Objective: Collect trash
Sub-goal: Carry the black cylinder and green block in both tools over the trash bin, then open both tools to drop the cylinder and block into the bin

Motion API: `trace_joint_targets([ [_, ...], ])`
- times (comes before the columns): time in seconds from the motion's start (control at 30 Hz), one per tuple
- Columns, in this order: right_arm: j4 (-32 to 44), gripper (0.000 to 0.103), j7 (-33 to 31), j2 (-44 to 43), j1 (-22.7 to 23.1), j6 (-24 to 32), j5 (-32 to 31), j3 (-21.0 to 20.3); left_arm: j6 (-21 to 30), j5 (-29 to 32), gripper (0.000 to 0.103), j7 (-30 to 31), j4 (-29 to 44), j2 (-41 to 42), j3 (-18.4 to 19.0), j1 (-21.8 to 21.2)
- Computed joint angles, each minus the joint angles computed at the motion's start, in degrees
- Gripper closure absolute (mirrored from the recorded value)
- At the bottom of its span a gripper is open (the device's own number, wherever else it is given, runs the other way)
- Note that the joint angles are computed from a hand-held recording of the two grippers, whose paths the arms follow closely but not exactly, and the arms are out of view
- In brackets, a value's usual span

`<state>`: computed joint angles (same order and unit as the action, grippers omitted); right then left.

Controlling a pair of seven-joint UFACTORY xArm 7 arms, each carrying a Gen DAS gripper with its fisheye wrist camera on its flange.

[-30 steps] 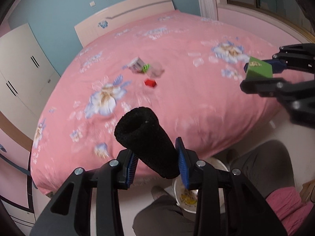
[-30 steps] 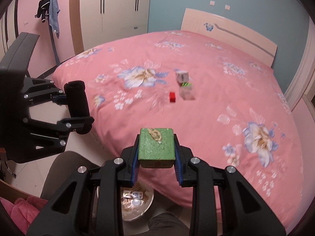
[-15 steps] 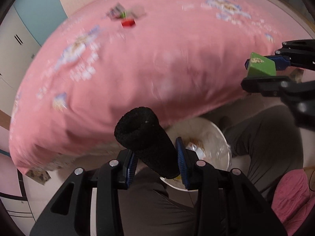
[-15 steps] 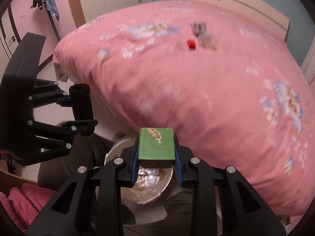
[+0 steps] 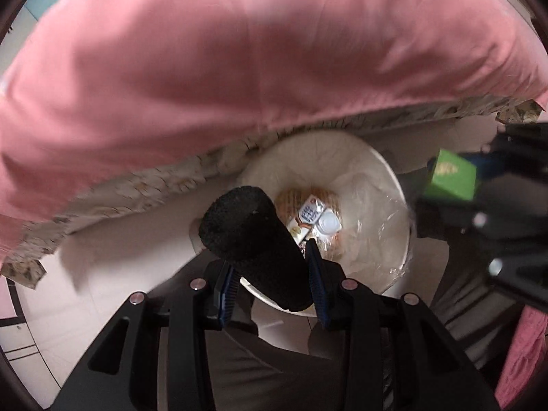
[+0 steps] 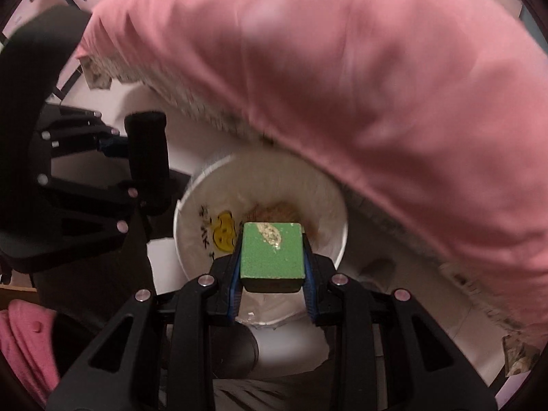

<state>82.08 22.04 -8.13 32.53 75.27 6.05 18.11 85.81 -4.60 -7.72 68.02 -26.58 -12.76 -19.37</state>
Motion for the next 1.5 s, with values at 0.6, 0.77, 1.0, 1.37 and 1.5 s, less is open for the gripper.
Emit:
trace_joint_targets([
  [0.6,-6.0,0.072,-1.9,10.5,1.7,-4.8,5.9,-0.8,-5.7,-7.2,0.064,-2.3,-8.9,7.2,2.4,-0.5],
  [0.77,-7.1,0.072,-2.1,12.3,2.0,-6.6,6.8,-1.0,-6.8,-10.1,0.062,-3.3,-10.3,9.0,3.3,-0.3],
  [1.0,-7.9,0.051,-2.1,13.6,2.0,-7.3,5.9,-1.3,-6.8,-11.6,0.055,-4.3,-10.6,10.2,3.7,0.0],
  [1.37,-8.5,0.051,-2.9,11.0,1.3,-6.6,7.4,-1.5,-6.4,-10.9,0.053,-5.3,-10.1,9.4,3.1,-0.5],
  [1.5,-8.2,0.051,-2.8,8.2,1.2,-5.3,7.0,-1.4,-5.2,-10.1,0.053,-4.9,-9.6,6.4,3.3,-0.5],
])
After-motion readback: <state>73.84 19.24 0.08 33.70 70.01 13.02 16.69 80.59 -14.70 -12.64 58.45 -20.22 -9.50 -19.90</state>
